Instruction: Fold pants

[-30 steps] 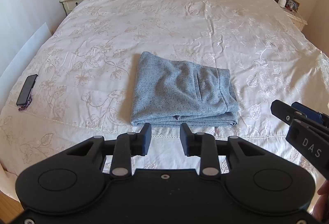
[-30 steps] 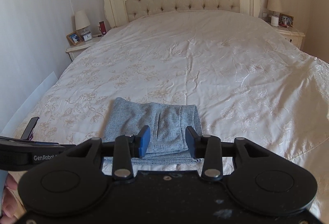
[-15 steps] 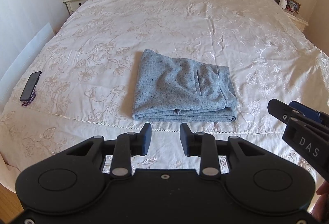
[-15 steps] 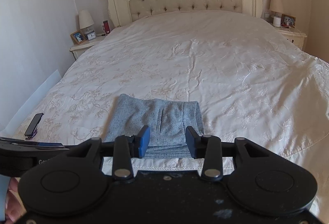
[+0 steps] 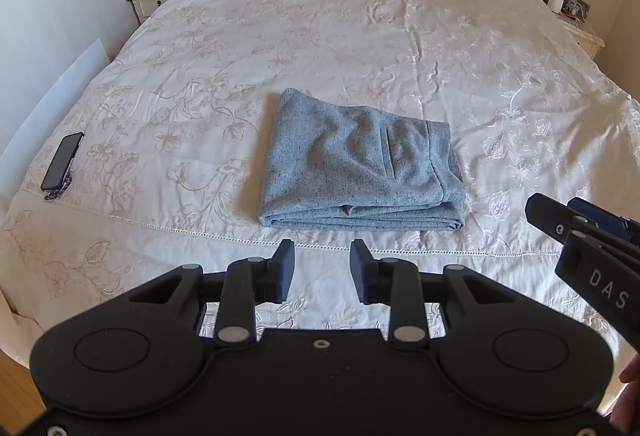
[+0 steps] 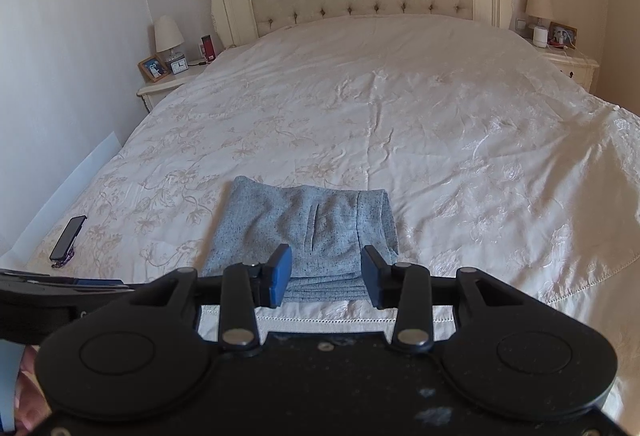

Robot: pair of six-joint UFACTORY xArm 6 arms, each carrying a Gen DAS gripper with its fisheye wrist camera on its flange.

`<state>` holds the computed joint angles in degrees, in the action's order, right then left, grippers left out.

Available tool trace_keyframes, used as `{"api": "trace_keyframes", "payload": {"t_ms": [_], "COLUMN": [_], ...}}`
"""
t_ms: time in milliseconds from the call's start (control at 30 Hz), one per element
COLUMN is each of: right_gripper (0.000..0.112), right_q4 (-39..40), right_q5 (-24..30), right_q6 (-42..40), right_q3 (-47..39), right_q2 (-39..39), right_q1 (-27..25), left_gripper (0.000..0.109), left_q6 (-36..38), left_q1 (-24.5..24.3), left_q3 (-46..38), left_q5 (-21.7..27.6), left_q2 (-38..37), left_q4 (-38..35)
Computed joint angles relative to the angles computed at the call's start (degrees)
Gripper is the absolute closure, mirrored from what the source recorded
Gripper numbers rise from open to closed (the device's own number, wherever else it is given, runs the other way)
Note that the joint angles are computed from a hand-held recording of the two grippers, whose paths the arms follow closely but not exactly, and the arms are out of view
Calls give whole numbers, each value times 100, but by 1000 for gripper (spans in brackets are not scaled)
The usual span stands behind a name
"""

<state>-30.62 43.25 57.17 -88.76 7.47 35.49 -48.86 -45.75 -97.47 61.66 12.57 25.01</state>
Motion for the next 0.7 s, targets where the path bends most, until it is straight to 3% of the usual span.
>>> {"api": "trace_keyframes", "payload": {"t_ms": [700], "right_gripper": [71], "right_q4": [87], "right_q5": [-96], "right_q6": [7], "right_q3": [98], "right_q2": [-34], "right_q1": [-38], "left_gripper": [68], "left_q6": [9], "left_q1": [-39], "left_q3": [-189], "left_q5": [72], "left_q2": [158], "left_q4": [13]}}
